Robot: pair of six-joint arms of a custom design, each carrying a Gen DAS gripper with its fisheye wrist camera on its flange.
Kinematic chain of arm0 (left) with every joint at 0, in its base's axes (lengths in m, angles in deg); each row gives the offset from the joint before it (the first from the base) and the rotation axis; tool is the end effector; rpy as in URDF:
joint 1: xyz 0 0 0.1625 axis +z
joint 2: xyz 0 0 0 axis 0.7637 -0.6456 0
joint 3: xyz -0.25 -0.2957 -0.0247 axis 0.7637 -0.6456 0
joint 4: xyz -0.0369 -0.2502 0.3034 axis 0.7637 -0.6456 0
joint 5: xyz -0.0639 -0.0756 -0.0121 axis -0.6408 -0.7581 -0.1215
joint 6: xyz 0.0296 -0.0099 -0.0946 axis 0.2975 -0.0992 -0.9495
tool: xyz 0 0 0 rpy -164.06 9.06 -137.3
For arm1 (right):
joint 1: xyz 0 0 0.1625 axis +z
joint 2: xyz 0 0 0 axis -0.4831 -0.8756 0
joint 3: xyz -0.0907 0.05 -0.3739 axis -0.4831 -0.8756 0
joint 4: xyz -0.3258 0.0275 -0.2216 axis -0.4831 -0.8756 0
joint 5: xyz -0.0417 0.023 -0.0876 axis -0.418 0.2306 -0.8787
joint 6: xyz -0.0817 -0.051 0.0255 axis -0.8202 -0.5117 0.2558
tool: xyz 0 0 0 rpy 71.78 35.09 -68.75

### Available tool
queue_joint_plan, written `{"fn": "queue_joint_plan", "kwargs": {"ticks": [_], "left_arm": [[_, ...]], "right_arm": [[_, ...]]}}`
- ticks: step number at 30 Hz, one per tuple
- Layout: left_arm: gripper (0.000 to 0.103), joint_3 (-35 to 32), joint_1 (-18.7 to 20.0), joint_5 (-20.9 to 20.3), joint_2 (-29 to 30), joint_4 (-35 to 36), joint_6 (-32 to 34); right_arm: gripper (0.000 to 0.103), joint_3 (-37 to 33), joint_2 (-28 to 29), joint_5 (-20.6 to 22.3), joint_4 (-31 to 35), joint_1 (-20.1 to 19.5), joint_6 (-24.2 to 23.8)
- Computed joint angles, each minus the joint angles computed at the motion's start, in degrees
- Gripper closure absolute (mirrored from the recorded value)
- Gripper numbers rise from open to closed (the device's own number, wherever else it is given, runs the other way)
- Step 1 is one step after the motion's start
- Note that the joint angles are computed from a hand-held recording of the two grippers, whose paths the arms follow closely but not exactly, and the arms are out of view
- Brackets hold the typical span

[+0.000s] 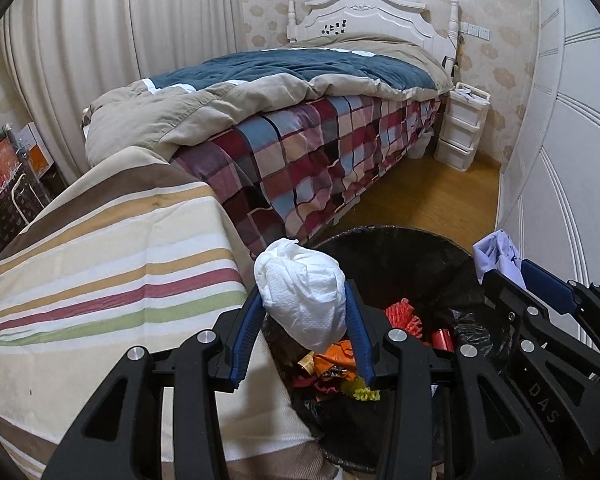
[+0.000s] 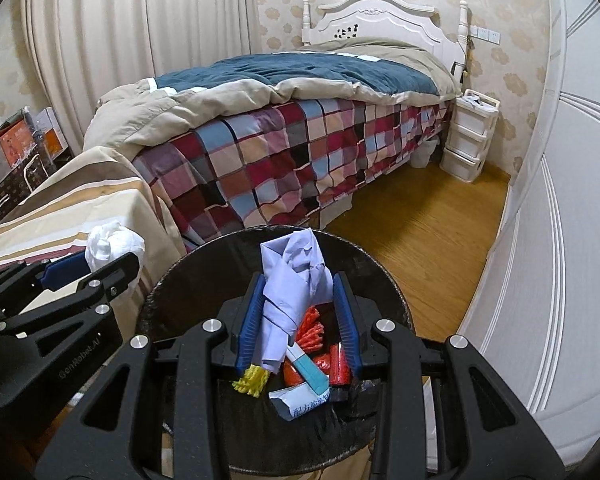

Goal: Collect trash
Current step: 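Open both grippers to drop the tissue and cloth into the bin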

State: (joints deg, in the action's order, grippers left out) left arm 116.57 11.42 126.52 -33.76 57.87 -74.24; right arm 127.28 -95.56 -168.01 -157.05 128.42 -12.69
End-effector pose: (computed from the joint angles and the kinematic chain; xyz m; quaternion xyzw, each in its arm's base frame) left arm -0.1307 -0.6380 0.0609 0.3204 0.8583 -0.2791 0.2876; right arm 0.1617 -0.5874 0.0151 0.0333 -0.8081 0.4403 0.3898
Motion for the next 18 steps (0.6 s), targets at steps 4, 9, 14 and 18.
{"fn": "queue_joint_plan", "kwargs": {"ticks": [4, 9, 14, 18], "left_arm": [[0.061, -0.82, 0.02, 0.05, 0.59, 0.82, -0.25], [0.050, -0.94, -0.03, -0.14, 0.69, 0.44, -0.03], [0.026, 1.01, -0.13, 0.01, -0.72, -1.94, 0.29], [0.021, 1.59, -0.11, -0.45, -1.28, -2.50, 0.63]], "right_arm": [[0.069, -0.54, 0.08, 0.04, 0.61, -0.34, 0.31], [0.069, -0.55, 0.10, 0.21, 0.20, -0.53, 0.54], [0.057, -1.08, 0.63, -0.47, -1.10, -0.46, -0.11], [0.052, -1.45, 0.87, -1.06, -1.54, -0.28, -0.39]]}}
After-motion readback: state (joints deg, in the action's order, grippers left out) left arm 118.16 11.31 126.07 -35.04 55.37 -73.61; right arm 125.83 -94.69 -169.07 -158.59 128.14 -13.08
